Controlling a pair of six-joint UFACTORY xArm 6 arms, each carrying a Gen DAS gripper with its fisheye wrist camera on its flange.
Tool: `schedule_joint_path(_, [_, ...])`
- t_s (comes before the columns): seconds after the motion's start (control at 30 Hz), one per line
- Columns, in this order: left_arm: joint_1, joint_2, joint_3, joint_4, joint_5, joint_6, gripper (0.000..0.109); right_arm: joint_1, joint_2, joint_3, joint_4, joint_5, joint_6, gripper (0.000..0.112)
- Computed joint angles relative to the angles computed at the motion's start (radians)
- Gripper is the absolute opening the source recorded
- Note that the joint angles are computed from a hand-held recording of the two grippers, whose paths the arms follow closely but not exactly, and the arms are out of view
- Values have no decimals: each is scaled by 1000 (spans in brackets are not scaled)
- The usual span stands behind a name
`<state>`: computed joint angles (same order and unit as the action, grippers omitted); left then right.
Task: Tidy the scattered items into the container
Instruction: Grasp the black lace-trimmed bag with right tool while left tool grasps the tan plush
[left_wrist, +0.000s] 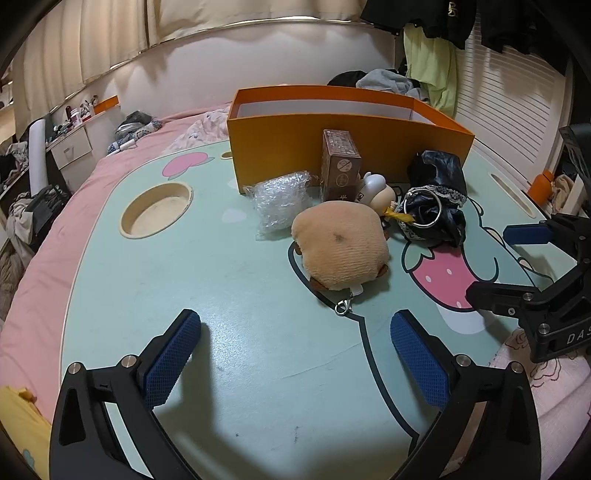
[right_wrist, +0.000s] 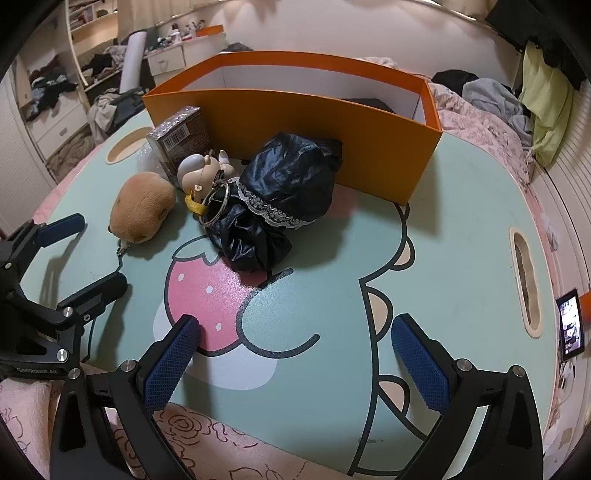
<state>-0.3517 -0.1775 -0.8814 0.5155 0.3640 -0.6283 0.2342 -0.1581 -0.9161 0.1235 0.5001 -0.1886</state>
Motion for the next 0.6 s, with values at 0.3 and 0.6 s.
schedule_joint_path(0.3, [0, 0, 0, 1, -1, 0, 102, 4, 9, -28, 3, 36, -12, 103])
schedule_joint_path(0.6, [0, -2, 2, -6, -4, 6, 102, 0, -5, -23, 203, -18, -158, 89])
